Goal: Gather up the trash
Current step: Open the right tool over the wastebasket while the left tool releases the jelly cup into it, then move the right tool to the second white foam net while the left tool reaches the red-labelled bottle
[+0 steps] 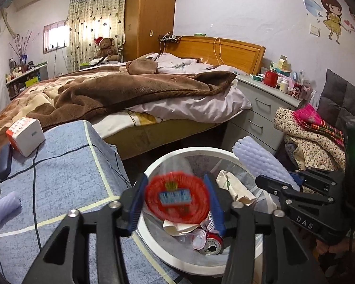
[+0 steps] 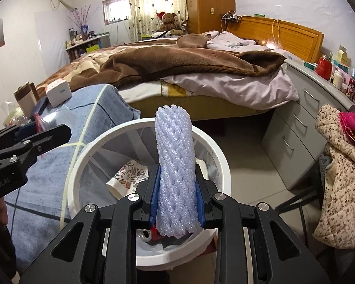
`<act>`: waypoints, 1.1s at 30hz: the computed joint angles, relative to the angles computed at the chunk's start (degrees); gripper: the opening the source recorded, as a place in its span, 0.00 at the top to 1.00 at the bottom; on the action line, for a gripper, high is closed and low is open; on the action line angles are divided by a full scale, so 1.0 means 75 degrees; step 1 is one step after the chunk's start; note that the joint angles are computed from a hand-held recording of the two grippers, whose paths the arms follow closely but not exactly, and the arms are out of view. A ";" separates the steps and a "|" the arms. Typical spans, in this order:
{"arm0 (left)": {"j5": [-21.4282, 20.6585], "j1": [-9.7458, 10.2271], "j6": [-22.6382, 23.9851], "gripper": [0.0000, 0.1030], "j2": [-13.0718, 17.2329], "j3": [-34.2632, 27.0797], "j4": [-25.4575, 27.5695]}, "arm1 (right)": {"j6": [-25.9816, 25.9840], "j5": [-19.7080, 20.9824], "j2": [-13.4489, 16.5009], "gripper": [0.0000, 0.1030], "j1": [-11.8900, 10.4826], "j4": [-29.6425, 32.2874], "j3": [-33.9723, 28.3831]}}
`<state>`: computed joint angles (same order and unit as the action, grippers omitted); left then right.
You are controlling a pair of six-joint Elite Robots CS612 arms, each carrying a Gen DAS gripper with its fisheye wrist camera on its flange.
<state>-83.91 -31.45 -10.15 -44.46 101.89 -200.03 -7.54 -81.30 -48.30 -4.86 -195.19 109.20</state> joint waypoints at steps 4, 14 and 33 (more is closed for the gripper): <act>0.0026 0.0025 -0.0010 0.37 0.0021 -0.0021 -0.0042 | 0.0021 -0.0090 0.0010 0.72 0.0027 0.0112 -0.0035; -0.0034 0.0112 -0.0180 0.31 -0.0032 0.0080 -0.0167 | 0.0174 -0.0163 0.0027 0.42 0.0076 0.0015 -0.0036; 0.0451 0.0319 -0.0407 0.31 -0.0363 0.0736 -0.0983 | 0.0435 -0.0154 -0.0045 0.42 0.0349 -0.0592 0.0120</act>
<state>-80.53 -29.06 -13.20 -47.19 107.41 -207.40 -4.27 -82.45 -48.64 -2.24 -199.63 110.10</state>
